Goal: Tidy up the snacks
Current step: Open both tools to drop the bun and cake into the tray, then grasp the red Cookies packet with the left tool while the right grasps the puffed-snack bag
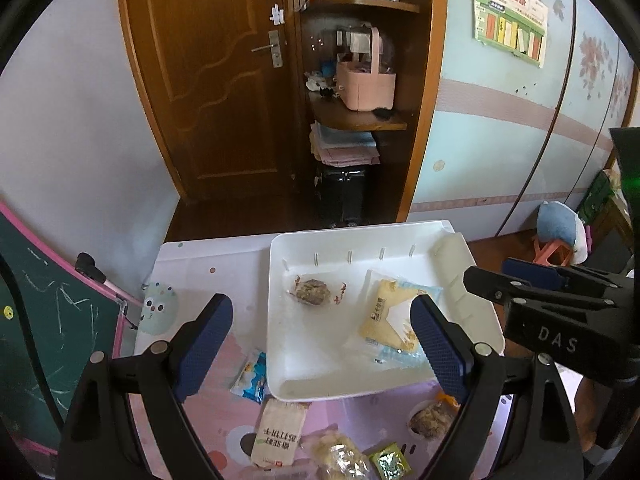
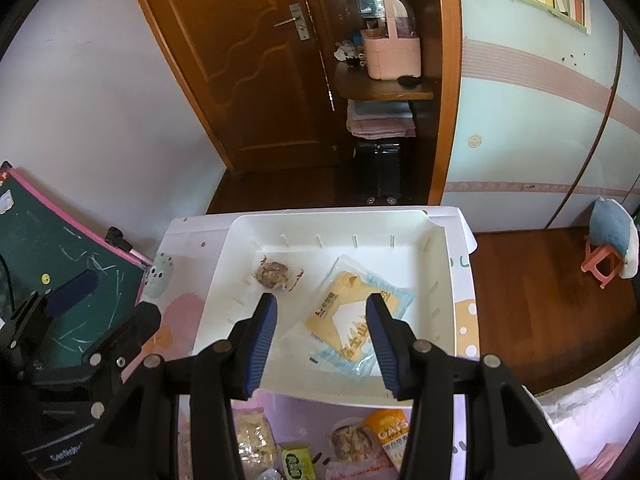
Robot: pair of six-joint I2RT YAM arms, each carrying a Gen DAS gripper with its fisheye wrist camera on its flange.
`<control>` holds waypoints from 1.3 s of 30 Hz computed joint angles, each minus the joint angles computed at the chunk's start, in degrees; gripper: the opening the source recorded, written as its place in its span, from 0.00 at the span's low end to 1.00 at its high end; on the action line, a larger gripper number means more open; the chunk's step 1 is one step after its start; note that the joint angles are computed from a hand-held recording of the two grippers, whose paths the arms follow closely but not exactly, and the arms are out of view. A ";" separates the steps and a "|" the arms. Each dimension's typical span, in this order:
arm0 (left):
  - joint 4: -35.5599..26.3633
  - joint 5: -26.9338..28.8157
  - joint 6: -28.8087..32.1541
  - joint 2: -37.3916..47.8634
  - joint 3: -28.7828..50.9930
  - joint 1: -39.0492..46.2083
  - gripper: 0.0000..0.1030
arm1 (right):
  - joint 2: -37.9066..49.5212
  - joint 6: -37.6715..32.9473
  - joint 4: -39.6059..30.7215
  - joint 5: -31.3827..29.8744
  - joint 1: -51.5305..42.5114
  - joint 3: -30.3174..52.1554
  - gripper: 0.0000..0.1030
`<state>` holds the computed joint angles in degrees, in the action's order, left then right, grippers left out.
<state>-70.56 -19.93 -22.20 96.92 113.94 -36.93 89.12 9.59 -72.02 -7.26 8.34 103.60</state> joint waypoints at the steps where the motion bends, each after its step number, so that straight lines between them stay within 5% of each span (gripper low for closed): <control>1: -0.02 -0.93 -0.23 -0.87 -0.64 -0.70 0.87 | -0.18 -0.03 -0.45 -0.10 0.04 0.29 0.45; 5: -1.04 -6.61 -0.93 -4.20 -2.68 -4.80 0.87 | -2.42 -0.61 -2.16 -1.31 -0.06 -0.17 0.45; 19: -12.33 -10.79 -8.29 -19.44 -8.95 -14.35 0.87 | -15.85 3.90 -9.46 2.27 6.35 -4.39 0.46; 25: -17.63 -9.27 -13.27 -29.67 -17.00 -15.32 0.87 | -23.46 14.26 -12.53 9.03 18.98 -8.92 0.56; 31: -18.39 -3.38 -15.04 -42.01 -33.06 -12.06 0.87 | -29.28 29.70 -13.14 15.79 38.66 -17.91 0.58; 39: -17.97 2.29 -17.37 -56.59 -53.79 -10.42 0.87 | -35.12 45.56 -3.51 20.04 60.67 -37.23 0.58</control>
<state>-88.53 -17.64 -39.57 40.33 60.15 -47.35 54.00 55.15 -75.53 12.78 69.01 66.37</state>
